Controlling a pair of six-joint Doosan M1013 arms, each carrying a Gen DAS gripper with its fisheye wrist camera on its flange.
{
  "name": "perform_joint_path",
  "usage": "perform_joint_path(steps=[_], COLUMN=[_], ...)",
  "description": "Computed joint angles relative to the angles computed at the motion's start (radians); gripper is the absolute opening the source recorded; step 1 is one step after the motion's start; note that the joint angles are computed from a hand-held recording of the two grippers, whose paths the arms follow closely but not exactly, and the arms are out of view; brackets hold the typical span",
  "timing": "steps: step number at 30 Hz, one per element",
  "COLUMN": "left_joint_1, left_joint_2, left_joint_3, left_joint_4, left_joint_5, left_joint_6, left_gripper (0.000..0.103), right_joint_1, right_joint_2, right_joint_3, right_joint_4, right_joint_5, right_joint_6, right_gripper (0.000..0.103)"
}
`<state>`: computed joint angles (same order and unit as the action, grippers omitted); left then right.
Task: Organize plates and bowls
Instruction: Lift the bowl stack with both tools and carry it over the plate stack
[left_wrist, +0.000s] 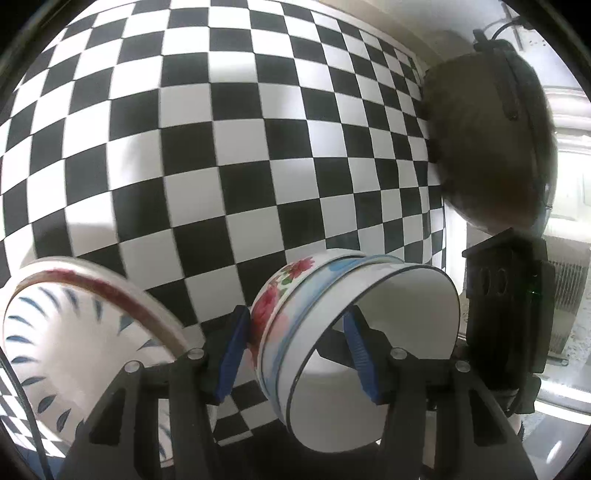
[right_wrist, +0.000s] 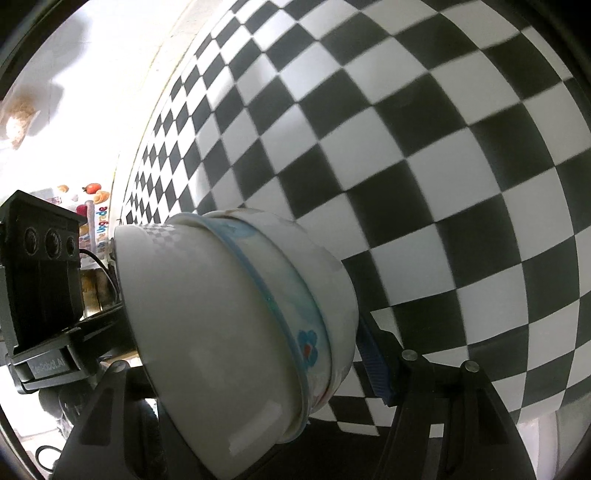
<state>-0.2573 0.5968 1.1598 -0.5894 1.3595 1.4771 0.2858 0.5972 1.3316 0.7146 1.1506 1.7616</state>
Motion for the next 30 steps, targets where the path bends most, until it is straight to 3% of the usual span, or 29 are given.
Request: perform_joint_path(steps=[11, 19, 30], left_joint_1=[0.058, 0.119, 0.171], left_joint_2=[-0.076, -0.141, -0.160], left_joint_3=[0.059, 0.170, 0.238], left_joint_4=[0.037, 0.047, 0.057], left_joint_5=[-0.033, -0.101, -0.136], left_joint_6=[-0.032, -0.062, -0.099], left_gripper=[0.049, 0.049, 0.049], right_joint_1=[0.061, 0.119, 0.174], right_joint_2=[0.040, 0.099, 0.187], right_joint_3=[-0.138, -0.233, -0.354], right_joint_4=[-0.009, -0.013, -0.024], right_joint_5=[0.088, 0.146, 0.221], right_joint_6=[-0.019, -0.036, -0.028], right_gripper=[0.066, 0.065, 0.065])
